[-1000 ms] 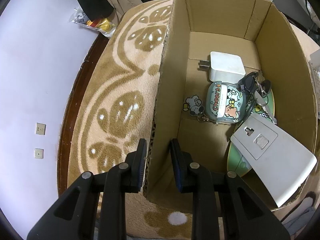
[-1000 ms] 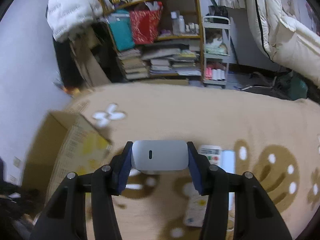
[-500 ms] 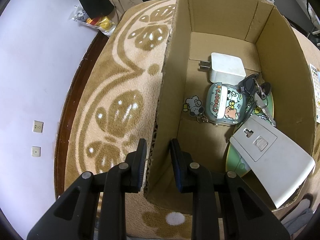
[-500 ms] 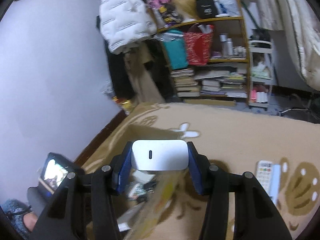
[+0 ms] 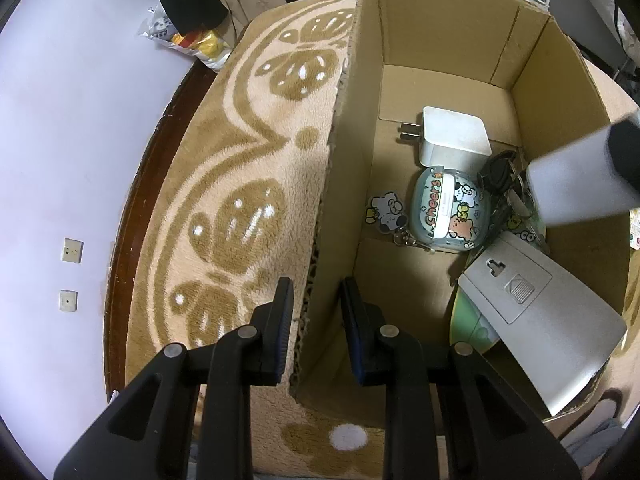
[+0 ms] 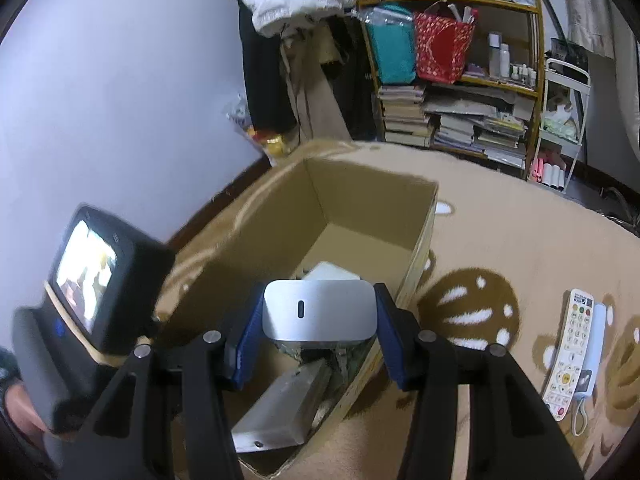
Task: Organize rigid objects
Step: 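Carry the white cube router into the box with the right tool and release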
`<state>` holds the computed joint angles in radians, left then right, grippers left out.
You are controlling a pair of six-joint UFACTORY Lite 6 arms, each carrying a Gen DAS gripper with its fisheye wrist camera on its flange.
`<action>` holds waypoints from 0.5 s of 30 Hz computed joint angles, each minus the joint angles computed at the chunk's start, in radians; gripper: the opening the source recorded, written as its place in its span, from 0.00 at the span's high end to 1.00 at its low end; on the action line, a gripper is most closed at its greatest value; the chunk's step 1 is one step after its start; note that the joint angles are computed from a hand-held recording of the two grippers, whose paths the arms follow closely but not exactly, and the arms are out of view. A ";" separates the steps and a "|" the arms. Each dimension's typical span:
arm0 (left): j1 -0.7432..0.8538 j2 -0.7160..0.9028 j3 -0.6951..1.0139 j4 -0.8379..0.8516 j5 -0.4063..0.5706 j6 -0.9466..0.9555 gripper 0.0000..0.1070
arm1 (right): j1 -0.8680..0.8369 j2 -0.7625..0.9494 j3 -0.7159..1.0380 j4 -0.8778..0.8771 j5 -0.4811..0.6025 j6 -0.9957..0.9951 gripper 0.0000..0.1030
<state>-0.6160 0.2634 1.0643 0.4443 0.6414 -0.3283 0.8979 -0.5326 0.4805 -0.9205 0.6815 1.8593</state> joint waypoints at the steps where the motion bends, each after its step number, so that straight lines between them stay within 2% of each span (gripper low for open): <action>1: -0.001 0.000 0.000 0.003 -0.001 -0.001 0.78 | 0.000 0.015 0.002 0.002 -0.004 0.002 0.47; 8: 0.001 0.005 0.004 -0.006 -0.003 0.009 0.78 | 0.022 0.051 0.009 -0.038 0.011 0.059 0.46; 10: 0.005 0.006 0.007 -0.017 -0.003 0.019 0.78 | 0.035 0.032 0.008 -0.037 0.043 0.065 0.46; 13: 0.005 0.005 0.008 -0.018 0.000 0.022 0.78 | 0.017 0.019 0.031 0.036 0.085 -0.049 0.44; 15: 0.004 0.007 0.011 -0.020 0.003 0.020 0.78 | 0.040 0.005 0.047 0.055 0.170 -0.093 0.43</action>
<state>-0.6117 0.2700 1.0754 0.4246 0.6440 -0.3079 0.9380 -0.5279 0.5272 -0.8656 0.8514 1.7665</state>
